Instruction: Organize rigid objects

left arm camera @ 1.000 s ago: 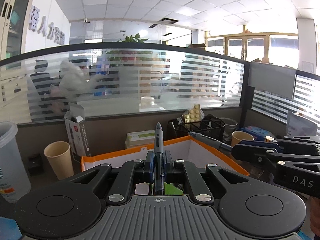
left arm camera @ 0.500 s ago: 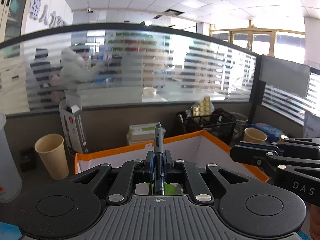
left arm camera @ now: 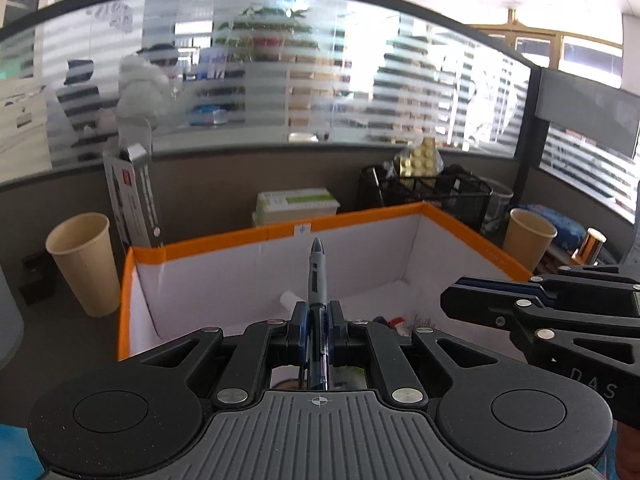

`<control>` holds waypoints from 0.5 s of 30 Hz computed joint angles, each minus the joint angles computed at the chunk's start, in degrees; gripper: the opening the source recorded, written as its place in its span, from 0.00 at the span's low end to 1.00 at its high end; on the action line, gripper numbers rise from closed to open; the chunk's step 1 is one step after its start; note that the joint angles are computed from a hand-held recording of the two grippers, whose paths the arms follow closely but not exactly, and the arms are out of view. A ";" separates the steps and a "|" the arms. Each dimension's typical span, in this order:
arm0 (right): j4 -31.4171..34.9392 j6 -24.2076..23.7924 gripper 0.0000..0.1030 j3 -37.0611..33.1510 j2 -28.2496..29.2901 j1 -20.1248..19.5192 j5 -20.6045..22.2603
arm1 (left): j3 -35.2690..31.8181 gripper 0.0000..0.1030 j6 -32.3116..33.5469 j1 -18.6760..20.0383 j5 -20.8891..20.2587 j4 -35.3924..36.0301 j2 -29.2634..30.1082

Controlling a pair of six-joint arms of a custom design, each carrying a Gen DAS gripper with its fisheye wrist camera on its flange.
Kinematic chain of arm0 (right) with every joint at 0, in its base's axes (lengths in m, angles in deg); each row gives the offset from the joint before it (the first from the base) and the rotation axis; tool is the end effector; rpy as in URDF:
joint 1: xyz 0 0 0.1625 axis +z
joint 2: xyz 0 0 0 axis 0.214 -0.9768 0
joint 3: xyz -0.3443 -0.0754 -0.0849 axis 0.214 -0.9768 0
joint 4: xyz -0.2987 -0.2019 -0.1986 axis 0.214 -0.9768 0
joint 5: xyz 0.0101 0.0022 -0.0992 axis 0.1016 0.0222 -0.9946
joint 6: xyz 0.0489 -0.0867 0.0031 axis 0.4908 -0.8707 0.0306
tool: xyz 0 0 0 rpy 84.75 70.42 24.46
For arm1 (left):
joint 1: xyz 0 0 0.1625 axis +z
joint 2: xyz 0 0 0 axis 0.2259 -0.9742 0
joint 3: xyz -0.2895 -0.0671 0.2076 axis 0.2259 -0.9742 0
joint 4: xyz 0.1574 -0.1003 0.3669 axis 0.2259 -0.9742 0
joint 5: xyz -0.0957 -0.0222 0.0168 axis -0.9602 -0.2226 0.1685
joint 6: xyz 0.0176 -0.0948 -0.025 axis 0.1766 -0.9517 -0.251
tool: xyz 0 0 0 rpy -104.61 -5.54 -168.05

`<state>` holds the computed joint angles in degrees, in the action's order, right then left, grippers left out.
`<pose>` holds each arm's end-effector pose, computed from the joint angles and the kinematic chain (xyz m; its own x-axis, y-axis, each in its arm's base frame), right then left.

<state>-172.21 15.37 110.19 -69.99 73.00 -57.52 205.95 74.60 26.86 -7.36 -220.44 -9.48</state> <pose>0.1214 -0.4766 0.0777 -0.5317 -0.7413 0.4095 -0.8184 0.3254 -0.4736 -0.1498 -0.4193 0.0514 -0.7465 -0.1428 -0.6499 0.5041 0.5162 -0.6924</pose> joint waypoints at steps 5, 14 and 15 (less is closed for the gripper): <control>-0.20 0.04 0.07 -1.14 1.64 -0.35 -1.55 | -0.30 0.08 -1.85 0.81 -0.37 2.13 0.38; -0.40 -0.41 0.07 -1.49 2.46 -0.89 -1.98 | -0.32 0.24 -3.60 0.98 0.15 3.13 1.17; -0.92 -0.27 0.07 -1.40 2.53 -1.05 -1.64 | -0.30 0.40 -3.49 0.57 0.83 2.12 1.69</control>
<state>-173.13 15.10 108.79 -67.46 71.95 -59.16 205.66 71.11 27.43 -6.53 -218.32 -7.79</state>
